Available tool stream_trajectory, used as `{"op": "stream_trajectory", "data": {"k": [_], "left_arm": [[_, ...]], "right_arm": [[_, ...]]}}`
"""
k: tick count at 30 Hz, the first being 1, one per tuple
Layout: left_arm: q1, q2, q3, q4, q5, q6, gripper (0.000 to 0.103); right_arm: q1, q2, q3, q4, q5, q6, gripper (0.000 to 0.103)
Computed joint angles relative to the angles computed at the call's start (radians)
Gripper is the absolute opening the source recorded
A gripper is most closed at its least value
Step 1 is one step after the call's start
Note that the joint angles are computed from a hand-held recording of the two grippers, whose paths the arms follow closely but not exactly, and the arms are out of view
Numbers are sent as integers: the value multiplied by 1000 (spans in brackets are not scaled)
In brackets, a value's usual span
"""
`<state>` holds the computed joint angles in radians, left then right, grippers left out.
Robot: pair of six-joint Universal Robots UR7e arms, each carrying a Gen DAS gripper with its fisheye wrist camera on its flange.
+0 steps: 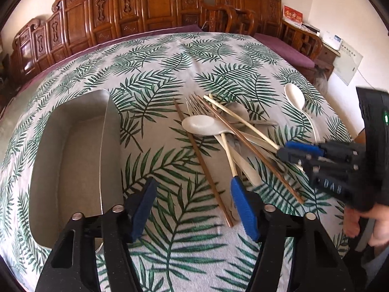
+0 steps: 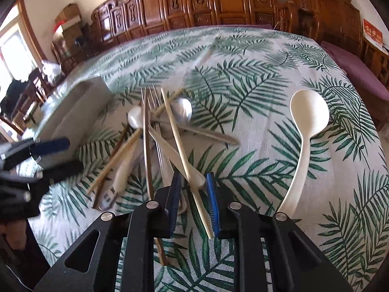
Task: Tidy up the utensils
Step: 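Grasp a wooden chopstick from the pile with the right tool while the left tool grasps another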
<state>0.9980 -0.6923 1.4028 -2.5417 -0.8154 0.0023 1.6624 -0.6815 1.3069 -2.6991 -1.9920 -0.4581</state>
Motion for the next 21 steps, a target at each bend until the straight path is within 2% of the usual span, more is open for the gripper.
{"op": "stream_trajectory", "data": {"k": [4,7,11,17,18,21], "left_arm": [[11,26,-51,49,-15,-21,48],[18,47,-82,85,-14,-33,42],[26,73,-116,121,-6,-42,37],[33,96,-135,137,14,-41,29],[31,98,-134,133,24,-38,26],[32,93,-130,130,25,-37,6]], "right_arm": [[-2,-3,2,1,0,-5,10],[-8,-14,10,-8,28,-7,6],[-15,-28,20,-32,76,8,6],[-12,-27,20,-54,78,6,6],[-11,-27,20,-60,79,6,6],[-7,-26,22,-77,75,4,6]]}}
